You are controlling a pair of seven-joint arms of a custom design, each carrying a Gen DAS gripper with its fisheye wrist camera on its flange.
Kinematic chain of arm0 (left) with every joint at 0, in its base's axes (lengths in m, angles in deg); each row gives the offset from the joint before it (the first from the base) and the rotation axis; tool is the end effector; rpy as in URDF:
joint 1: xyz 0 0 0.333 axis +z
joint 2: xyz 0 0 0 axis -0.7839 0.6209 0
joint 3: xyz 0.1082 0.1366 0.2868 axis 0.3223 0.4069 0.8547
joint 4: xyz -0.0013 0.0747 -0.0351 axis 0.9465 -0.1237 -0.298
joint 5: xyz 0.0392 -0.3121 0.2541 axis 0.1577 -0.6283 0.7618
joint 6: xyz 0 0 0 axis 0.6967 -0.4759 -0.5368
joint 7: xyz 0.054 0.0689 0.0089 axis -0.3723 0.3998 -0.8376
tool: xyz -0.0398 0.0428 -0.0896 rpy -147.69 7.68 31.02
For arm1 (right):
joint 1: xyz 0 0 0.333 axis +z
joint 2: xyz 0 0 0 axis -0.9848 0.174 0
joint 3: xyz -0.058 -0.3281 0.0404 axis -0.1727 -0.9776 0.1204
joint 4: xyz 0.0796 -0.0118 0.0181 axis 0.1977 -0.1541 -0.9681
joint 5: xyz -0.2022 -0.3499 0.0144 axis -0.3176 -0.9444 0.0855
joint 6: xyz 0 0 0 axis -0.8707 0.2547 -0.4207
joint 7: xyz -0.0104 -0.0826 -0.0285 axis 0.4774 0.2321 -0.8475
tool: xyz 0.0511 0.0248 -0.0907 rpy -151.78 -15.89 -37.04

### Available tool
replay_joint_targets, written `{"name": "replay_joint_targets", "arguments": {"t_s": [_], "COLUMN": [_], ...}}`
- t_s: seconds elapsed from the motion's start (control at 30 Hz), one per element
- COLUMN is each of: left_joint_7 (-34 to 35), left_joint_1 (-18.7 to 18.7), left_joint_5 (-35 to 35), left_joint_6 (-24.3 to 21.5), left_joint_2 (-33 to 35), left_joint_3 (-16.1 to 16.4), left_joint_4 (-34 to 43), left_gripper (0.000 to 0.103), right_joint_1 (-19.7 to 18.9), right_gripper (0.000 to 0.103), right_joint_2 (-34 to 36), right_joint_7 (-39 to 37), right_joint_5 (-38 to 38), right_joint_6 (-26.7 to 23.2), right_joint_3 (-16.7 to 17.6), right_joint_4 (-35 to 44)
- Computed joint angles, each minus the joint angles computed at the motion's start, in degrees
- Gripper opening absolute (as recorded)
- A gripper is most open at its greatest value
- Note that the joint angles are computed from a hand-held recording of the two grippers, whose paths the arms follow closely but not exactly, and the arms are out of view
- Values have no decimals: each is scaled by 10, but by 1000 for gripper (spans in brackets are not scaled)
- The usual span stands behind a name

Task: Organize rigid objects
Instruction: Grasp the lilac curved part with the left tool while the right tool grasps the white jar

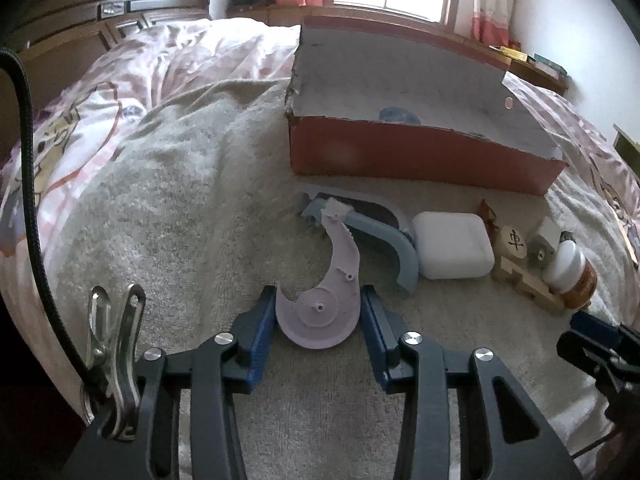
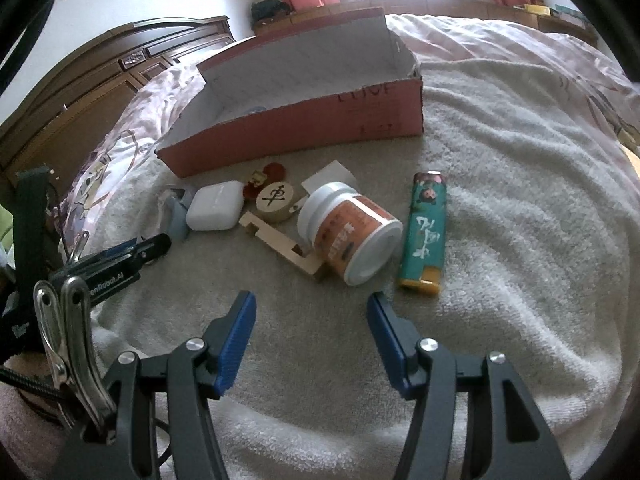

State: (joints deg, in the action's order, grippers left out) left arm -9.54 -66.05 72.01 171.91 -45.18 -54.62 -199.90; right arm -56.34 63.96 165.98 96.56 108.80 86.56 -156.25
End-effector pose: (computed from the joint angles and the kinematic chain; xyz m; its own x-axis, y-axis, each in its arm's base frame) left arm 0.4038 -0.3060 0.4727 0.0675 -0.9952 0.0704 -0.7322 -0.0974 -0.6741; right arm 0.4007 0.2376 0.4767 0.2600 -0.9262 -0.2731 -0.7667 -0.0261 -0.6415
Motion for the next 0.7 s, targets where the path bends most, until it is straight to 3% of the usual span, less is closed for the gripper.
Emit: {"name": "replay_joint_targets", "arguments": {"t_s": [0.3,0.43,0.7], "left_joint_7": [30,14,3], "left_joint_1": [-7,-1,0], "left_joint_5": [-21,6,16], "left_joint_6": [45,36,59], "left_joint_2": [-9,0,-4], "left_joint_3": [0,-17,-10], "left_joint_4": [-16,-10,-20], "left_gripper": [41,41,41], "right_joint_1": [-16,-27,-54], "right_gripper": [61,61,62], "right_joint_2": [0,14,47], "right_joint_7": [21,35,86], "right_joint_5": [-8,-17,-63], "right_joint_6": [5,6,5], "right_joint_3": [6,13,33], "right_joint_4": [3,20,54]}}
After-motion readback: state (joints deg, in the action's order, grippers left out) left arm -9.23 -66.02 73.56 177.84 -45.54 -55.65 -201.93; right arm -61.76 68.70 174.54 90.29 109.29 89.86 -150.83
